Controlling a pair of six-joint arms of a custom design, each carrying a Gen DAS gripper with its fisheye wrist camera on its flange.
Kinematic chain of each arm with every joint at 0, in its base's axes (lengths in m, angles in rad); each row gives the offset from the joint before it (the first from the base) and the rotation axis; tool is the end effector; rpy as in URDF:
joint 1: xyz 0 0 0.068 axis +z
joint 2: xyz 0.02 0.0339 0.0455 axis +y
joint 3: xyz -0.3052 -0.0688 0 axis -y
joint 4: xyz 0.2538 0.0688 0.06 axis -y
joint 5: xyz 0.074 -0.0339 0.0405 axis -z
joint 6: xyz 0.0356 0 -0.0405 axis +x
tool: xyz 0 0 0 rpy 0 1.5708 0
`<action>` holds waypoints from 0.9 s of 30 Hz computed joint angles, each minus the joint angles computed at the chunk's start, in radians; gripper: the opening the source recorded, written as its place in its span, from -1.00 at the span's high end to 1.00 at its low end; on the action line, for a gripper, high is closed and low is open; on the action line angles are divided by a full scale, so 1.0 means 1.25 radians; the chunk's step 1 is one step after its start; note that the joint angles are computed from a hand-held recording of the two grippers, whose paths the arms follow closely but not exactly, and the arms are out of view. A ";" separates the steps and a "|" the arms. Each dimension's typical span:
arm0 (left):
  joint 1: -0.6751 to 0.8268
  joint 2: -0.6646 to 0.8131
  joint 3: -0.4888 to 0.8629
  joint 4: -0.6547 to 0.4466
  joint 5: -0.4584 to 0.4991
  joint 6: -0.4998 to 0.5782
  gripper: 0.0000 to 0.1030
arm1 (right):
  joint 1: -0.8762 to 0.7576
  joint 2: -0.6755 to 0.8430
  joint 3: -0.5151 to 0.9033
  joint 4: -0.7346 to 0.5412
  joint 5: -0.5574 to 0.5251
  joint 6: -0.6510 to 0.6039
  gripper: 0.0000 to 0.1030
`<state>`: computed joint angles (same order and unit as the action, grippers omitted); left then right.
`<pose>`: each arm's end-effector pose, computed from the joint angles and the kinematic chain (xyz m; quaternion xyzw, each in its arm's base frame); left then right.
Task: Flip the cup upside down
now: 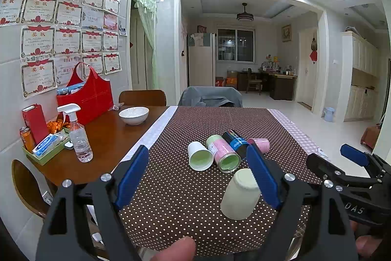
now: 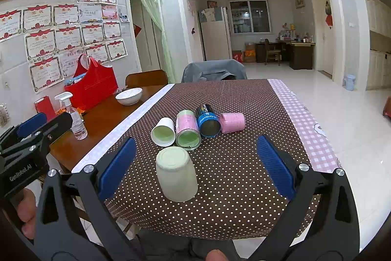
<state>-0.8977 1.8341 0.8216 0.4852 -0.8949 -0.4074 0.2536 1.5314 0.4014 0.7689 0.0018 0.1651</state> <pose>0.2511 -0.2704 0.1763 -0.0195 0.8106 0.0252 0.5848 0.2643 0.0684 0.1758 -0.0359 0.8218 0.1175 0.5564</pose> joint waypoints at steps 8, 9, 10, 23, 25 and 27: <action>-0.009 0.010 0.010 -0.012 -0.003 -0.011 -0.58 | 0.000 -0.001 -0.001 0.001 0.001 0.000 -0.88; -0.009 0.010 0.010 -0.013 -0.002 -0.012 -0.58 | 0.001 0.000 -0.002 0.003 0.002 -0.001 -0.88; -0.008 0.008 0.008 -0.011 0.002 -0.013 -0.58 | 0.001 0.000 -0.002 0.003 0.003 -0.001 -0.88; -0.008 0.005 -0.014 0.037 -0.008 0.014 -0.58 | -0.006 -0.010 -0.003 -0.010 -0.006 -0.001 -0.88; -0.006 0.007 -0.003 0.014 -0.003 0.007 -0.58 | -0.005 -0.009 -0.003 -0.009 -0.005 0.000 -0.88; -0.006 0.010 0.005 -0.005 -0.005 -0.001 -0.58 | -0.006 -0.010 -0.003 -0.010 -0.007 0.000 -0.88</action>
